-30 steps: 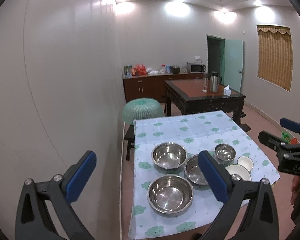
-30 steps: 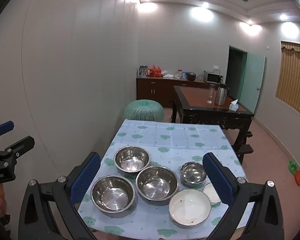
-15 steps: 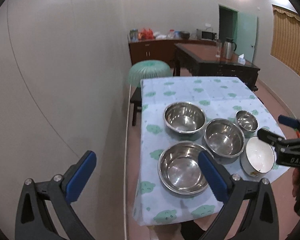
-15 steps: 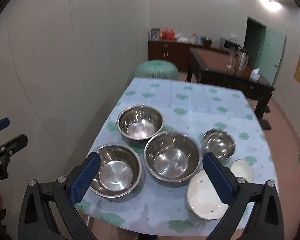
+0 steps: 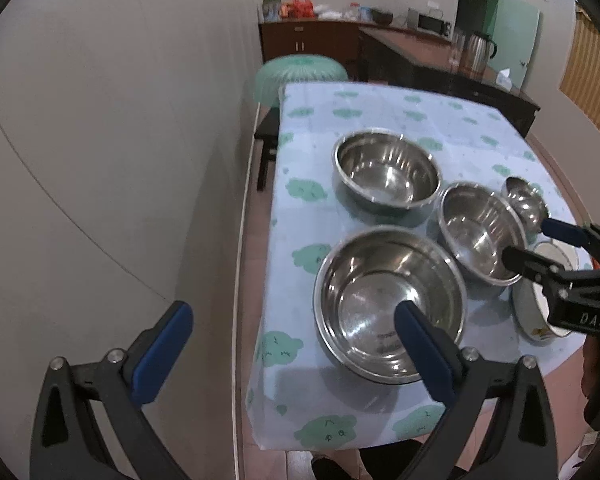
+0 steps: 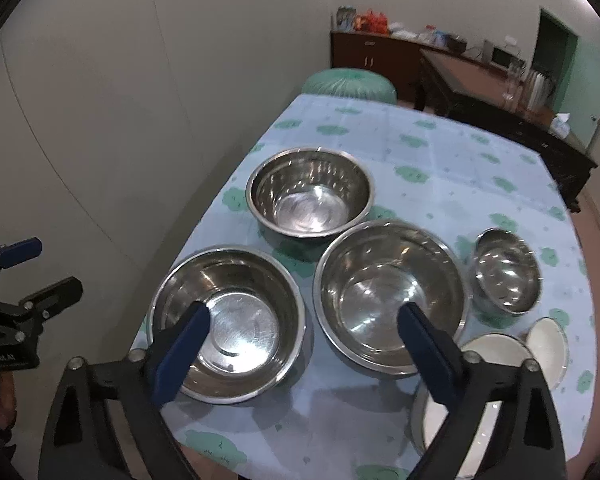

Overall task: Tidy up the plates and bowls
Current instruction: 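Move both grippers down to opposite rims of a large steel bowl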

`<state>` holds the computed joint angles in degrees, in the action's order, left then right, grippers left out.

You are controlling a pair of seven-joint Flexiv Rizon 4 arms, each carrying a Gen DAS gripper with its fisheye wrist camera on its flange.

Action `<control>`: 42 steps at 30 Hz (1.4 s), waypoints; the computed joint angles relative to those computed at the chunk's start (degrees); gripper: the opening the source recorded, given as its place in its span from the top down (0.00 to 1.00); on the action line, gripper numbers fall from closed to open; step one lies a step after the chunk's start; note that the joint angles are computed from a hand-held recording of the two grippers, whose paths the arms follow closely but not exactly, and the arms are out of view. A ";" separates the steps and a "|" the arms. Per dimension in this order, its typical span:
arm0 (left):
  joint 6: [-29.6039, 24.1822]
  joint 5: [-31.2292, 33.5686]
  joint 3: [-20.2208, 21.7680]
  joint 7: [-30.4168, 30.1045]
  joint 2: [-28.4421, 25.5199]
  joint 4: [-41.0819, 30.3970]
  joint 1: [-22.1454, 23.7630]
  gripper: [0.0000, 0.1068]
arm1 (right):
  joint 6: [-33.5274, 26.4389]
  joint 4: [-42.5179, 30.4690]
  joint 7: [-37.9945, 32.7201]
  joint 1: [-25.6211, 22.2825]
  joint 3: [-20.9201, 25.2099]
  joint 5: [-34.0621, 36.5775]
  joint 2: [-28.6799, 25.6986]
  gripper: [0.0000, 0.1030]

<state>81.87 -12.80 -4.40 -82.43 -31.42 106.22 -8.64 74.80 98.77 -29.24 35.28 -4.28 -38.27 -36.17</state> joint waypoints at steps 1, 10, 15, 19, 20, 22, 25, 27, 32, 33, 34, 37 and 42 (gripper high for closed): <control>-0.55 -0.07 0.17 -0.34 -0.73 -0.64 -0.29 0.05 | -0.27 -0.97 -1.45 -0.98 1.23 0.88 -0.94 0.14; -6.25 -1.29 -0.41 -1.72 -6.74 -5.58 -0.40 0.23 | -3.08 -9.78 -16.46 -6.55 9.23 10.47 -9.05 0.36; -7.12 -1.72 -0.72 -2.39 -8.73 -6.84 -0.31 0.33 | -4.70 -13.19 -23.04 -7.39 10.79 14.78 -11.71 0.37; -9.99 -1.86 -0.09 -3.52 -10.12 -8.57 -0.60 0.49 | -6.45 -15.93 -27.05 -7.80 11.60 17.80 -13.37 0.44; -10.10 -1.70 0.34 -4.09 -10.25 -8.86 -0.85 0.49 | -6.65 -16.65 -27.91 -8.02 11.99 18.61 -13.76 0.44; -10.46 -1.54 0.53 -4.63 -10.34 -9.30 -0.85 0.49 | -6.60 -17.93 -29.17 -7.89 11.90 19.56 -14.42 0.44; -10.96 -0.95 1.03 -5.14 -11.21 -11.14 -0.85 0.49 | -7.43 -20.77 -30.91 -8.27 12.18 21.06 -15.96 0.44; -11.68 0.04 1.98 -5.34 -12.31 -13.54 -1.35 0.49 | -7.85 -22.53 -31.47 -8.10 11.50 21.53 -16.86 0.44; -14.96 1.58 3.32 -6.11 -16.23 -21.98 -2.26 0.52 | -9.38 -27.45 -32.12 -8.77 10.44 22.64 -19.14 0.45; -15.39 1.78 3.35 -6.31 -17.18 -23.80 -2.42 0.52 | -9.65 -28.31 -32.10 -8.90 10.20 22.87 -19.53 0.45; -16.40 2.14 3.78 -6.67 -18.36 -26.27 -2.78 0.51 | -10.10 -29.79 -31.87 -9.20 9.79 23.10 -20.23 0.45; -19.04 2.92 4.07 -7.10 -21.24 -32.12 -3.19 0.50 | -12.02 -33.40 -31.27 -9.85 9.06 23.73 -21.94 0.45; -25.43 4.21 4.74 -8.14 -26.35 -43.36 -3.88 0.50 | -16.23 -41.11 -31.01 -11.56 8.87 24.91 -25.72 0.45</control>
<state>56.44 -8.59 0.34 -90.57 -57.77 62.86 -12.52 58.57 57.67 -60.26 23.71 4.59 -13.35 -61.89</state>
